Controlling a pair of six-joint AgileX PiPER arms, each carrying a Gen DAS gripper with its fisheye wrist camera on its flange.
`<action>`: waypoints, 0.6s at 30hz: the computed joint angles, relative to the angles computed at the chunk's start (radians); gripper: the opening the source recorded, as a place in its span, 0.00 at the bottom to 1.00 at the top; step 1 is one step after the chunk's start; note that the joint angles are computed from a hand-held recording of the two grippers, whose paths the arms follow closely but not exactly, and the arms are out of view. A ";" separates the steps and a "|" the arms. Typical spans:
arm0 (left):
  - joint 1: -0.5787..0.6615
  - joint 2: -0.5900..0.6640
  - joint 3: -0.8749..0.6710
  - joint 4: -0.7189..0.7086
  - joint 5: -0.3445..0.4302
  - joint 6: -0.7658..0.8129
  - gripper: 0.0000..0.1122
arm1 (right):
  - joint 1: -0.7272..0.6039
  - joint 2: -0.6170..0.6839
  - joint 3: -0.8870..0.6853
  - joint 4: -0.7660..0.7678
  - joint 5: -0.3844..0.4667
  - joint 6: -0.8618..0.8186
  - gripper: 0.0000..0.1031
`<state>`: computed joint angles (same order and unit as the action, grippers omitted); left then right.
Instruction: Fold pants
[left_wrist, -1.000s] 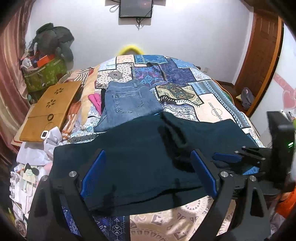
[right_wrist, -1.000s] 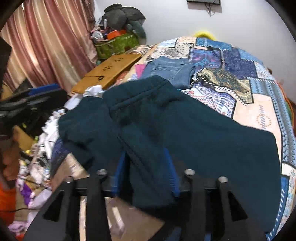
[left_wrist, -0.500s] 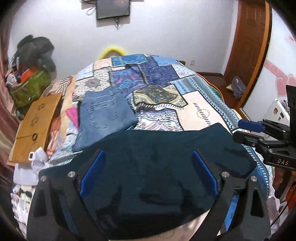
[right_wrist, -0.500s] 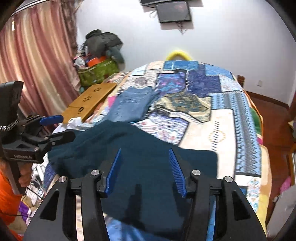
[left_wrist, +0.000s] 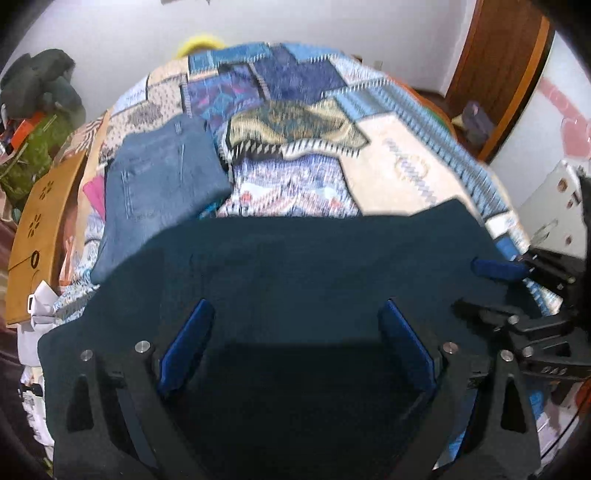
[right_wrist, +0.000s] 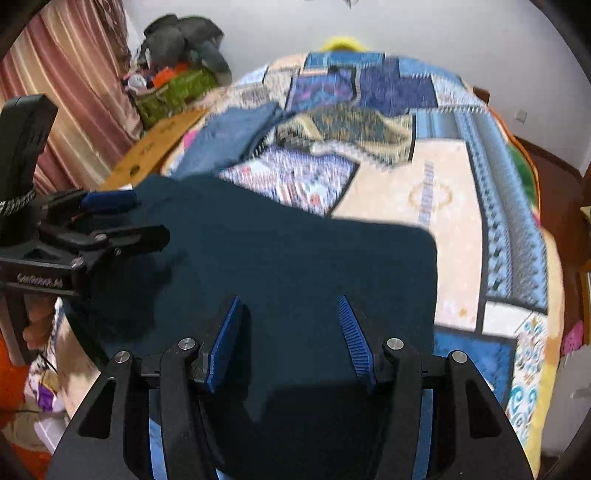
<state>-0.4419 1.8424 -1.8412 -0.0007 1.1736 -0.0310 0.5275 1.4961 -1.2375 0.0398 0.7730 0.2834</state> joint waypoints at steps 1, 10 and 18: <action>-0.001 -0.001 0.018 0.005 -0.009 0.006 0.84 | -0.003 -0.011 0.025 0.008 -0.012 -0.004 0.50; -0.014 -0.098 0.192 0.029 -0.126 0.023 0.85 | -0.009 -0.122 0.166 0.008 -0.051 0.035 0.50; -0.001 -0.245 0.367 0.035 -0.211 0.029 0.85 | 0.042 -0.245 0.256 -0.094 -0.031 0.185 0.50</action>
